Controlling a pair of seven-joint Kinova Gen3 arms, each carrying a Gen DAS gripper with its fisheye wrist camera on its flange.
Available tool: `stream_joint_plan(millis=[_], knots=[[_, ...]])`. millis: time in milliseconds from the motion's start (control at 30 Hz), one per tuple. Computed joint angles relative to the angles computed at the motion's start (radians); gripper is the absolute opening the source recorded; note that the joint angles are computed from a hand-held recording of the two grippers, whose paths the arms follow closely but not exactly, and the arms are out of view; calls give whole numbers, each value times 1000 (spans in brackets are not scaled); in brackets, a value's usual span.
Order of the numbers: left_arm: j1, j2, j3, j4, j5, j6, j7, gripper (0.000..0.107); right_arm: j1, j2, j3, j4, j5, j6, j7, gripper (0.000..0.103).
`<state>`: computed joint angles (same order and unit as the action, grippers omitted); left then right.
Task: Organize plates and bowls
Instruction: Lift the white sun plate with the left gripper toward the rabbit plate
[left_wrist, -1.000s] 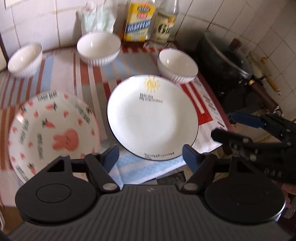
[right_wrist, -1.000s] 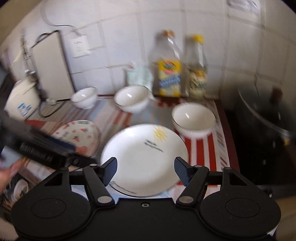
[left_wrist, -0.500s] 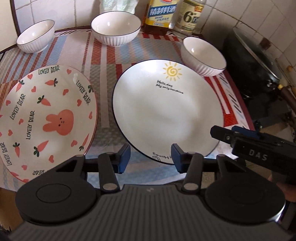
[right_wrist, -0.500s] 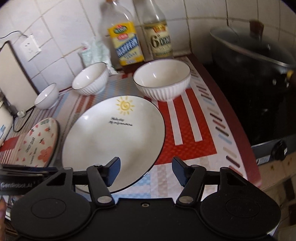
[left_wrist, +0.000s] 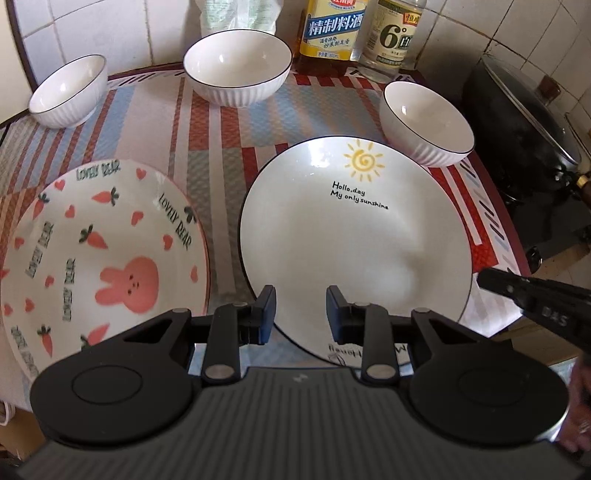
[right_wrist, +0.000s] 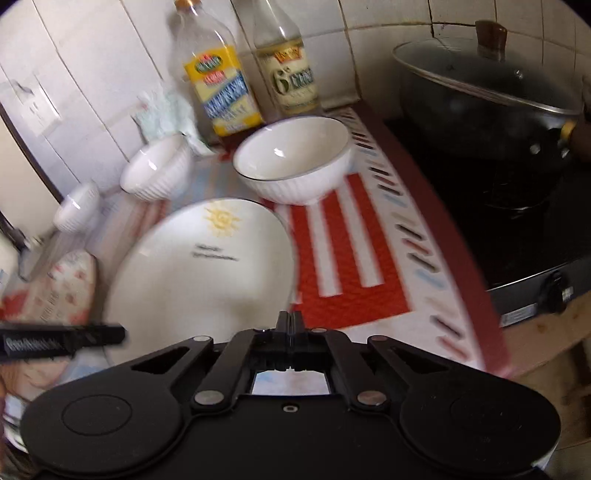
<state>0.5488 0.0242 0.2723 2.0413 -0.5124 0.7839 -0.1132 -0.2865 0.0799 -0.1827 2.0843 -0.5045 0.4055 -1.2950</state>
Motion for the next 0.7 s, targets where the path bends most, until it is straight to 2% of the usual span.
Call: stream_joint_plan(millis=[67,133,200,233,267,300,333,400,433,500,567,633,700], knots=[[-9,13,-13,-15,19,5,-55,29,82,-9,-33,-2,-69,33,36,2],[-13,21,-22,-21,21,7,-76,29,146,-21,-59,12,-150,38,64,12],[-12,25,-47,-21,36,-7,-90,29,137,-21,-18,24,-232,56,142,18],[10,27,-82,-21,50,-18,-103,29,125,-18,2,34,-272,54,183,24],[20,28,-109,-21,74,-31,-132,25,132,-14,3,44,-313,50,217,30],[14,26,-121,-17,106,-51,-173,10,158,-7,-12,47,-354,61,248,32],[-10,19,-117,-9,147,-80,-214,2,202,4,-45,47,-394,77,282,34],[-99,-2,-60,22,228,-161,-284,0,250,25,-83,48,-476,99,362,35],[-127,-4,-36,28,260,-189,-299,0,248,36,-76,43,-504,122,403,37],[-128,4,-27,20,274,-198,-292,0,188,53,-30,32,-513,135,435,43],[-72,5,-60,-2,224,-158,-254,0,107,66,24,20,-467,113,403,43],[-71,-3,-52,-6,174,-137,-236,4,93,79,16,5,-419,98,333,46],[-89,-14,-53,-12,173,-117,-280,4,75,85,12,-4,-370,81,271,46]])
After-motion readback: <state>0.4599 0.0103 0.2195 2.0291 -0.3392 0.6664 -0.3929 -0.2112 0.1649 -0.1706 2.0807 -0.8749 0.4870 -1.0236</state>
